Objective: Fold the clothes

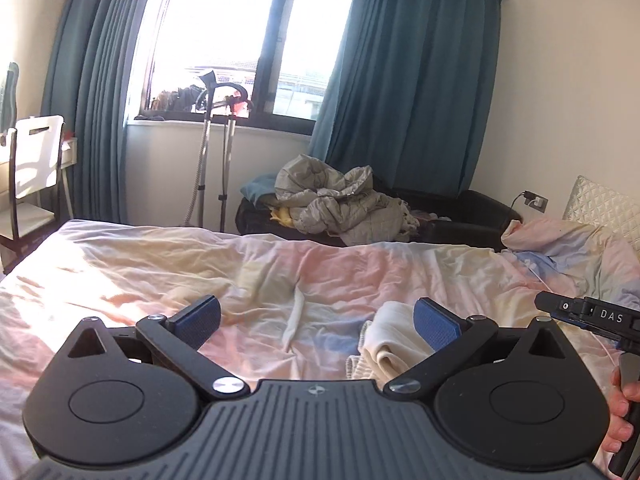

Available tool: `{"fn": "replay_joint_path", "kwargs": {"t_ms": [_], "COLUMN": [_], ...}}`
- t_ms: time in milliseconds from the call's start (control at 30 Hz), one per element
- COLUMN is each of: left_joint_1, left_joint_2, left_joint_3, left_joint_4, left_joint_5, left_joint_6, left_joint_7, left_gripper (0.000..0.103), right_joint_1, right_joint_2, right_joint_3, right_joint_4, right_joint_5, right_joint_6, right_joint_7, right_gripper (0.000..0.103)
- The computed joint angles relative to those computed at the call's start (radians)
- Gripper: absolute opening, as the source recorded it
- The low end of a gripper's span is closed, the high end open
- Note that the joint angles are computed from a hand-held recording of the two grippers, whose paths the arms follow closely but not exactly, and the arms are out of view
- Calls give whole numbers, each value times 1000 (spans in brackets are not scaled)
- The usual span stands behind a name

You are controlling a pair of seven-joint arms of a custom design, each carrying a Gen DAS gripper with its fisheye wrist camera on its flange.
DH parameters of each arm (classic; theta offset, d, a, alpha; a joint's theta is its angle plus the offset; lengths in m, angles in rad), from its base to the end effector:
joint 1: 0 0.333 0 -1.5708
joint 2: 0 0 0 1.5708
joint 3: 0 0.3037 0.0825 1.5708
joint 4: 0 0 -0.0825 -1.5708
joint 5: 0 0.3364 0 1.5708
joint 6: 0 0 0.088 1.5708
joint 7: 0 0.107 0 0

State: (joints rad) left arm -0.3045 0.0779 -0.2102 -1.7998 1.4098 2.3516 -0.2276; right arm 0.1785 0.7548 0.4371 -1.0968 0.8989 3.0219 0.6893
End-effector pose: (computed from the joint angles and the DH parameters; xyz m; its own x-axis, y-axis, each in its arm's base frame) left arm 0.5153 -0.2707 0.5633 0.3476 -0.9300 0.1197 -0.2732 -0.2226 -0.9359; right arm 0.6938 0.2550 0.5066 0.5306 -0.7814 -0.3284 -0.4054 0.1063 -0.9079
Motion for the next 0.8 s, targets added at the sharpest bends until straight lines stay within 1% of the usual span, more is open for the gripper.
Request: {"fn": "replay_joint_path", "kwargs": {"t_ms": [133,233,300,400,467,533,633,667,733,767,800], "left_joint_1": [-18,-10,1,15,26,38,46,48,52,54,56], "left_joint_2": [-89,-127,-148,-158,-161,-160,-132,-127,-122,-120,-115], "left_joint_3": [-33,-53,-61,-70,-70,-68,-67,-62,-52,-48,-43], "left_joint_4": [-86,-131,-160,-185,-203,-232,-264,-276,-300,-305,-306], "left_joint_5": [30,16,10,9,18,59,126,141,174,178,177], "left_joint_6": [-150,-205,-211,-228,-230,-228,-257,-257,-239,-231,-222], "left_joint_7": [-17,-13,-14,-14,-22,-56,-116,-141,-189,-195,-194], "left_gripper": [103,103,103,103,103,103,103,103,103,103,103], "right_joint_1": [31,36,51,81,99,114,101,93,89,108,146], "right_joint_2": [-55,-70,-67,-52,-35,-8,44,66,100,111,119], "right_joint_3": [22,62,68,67,68,78,146,170,187,157,96], "right_joint_4": [-66,-95,-101,-106,-105,-92,-81,-78,-68,-56,-37], "right_joint_5": [-12,15,28,21,4,-21,-56,-73,-105,-121,-141], "right_joint_6": [20,30,33,62,85,114,183,205,217,209,193], "right_joint_7": [-45,-84,-96,-123,-136,-150,-205,-222,-220,-188,-133], "right_gripper": [52,52,53,53,53,53,59,59,60,60,60]}}
